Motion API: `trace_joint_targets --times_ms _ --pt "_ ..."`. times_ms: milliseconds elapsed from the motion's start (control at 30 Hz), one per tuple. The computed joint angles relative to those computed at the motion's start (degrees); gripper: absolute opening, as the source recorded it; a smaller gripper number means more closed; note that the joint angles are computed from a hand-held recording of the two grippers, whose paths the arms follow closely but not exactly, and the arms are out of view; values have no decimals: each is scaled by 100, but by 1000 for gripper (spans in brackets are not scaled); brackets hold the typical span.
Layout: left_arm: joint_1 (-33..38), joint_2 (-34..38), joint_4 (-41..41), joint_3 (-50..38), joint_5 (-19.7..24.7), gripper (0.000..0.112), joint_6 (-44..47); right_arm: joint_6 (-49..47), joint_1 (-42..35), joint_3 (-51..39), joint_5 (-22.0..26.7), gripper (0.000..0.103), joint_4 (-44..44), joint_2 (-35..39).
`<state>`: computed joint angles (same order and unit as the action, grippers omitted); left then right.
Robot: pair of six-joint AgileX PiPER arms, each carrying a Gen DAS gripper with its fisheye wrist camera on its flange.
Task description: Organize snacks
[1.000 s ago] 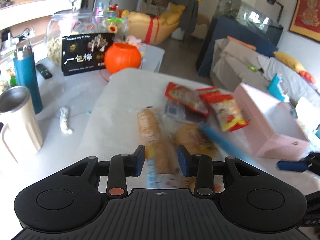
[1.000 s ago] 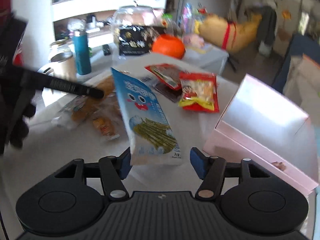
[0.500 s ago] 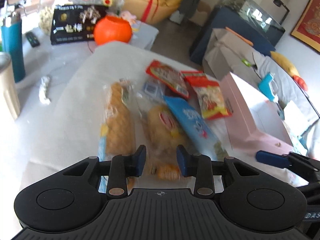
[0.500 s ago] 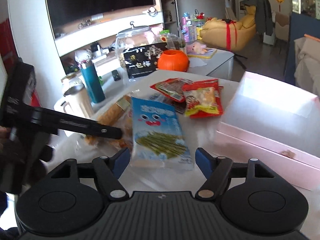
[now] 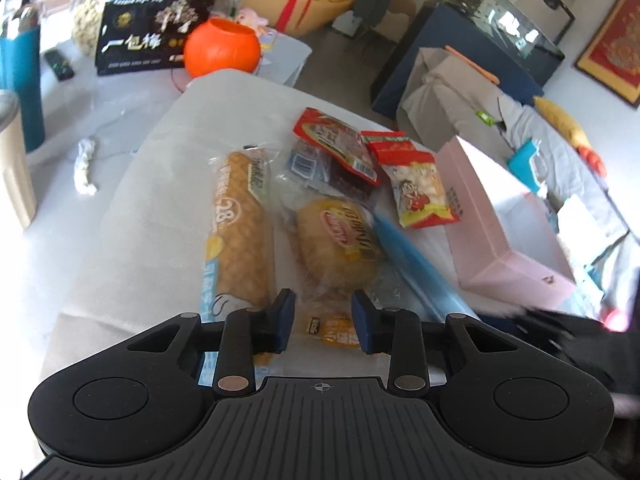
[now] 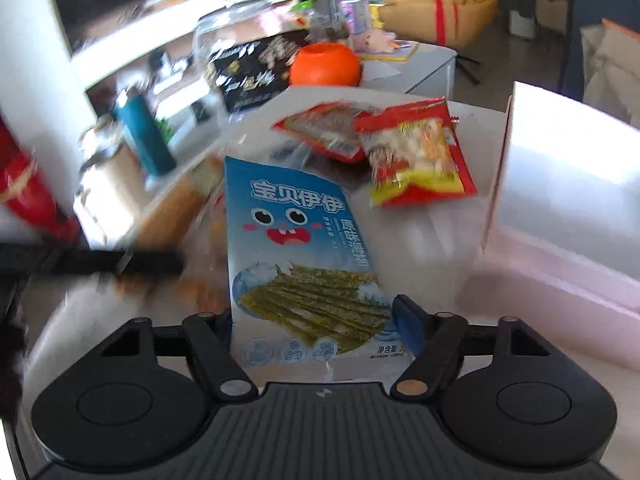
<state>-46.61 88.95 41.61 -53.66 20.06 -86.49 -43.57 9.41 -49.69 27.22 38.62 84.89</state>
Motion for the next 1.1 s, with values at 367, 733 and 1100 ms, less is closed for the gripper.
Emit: trace_joint_targets --times_ms 367,733,1100 --pt "-391 236 -2802 -416 -87 38 3946 -2389 -2012 1558 1238 71 614 -2096" --pt "-314 -552 -1742 -32 470 37 2253 -3817 -3157 1419 2952 73 1461 -2545" --pt "-522 -686 -2616 -126 803 37 3222 -968 -297 24 632 78 166 -305"
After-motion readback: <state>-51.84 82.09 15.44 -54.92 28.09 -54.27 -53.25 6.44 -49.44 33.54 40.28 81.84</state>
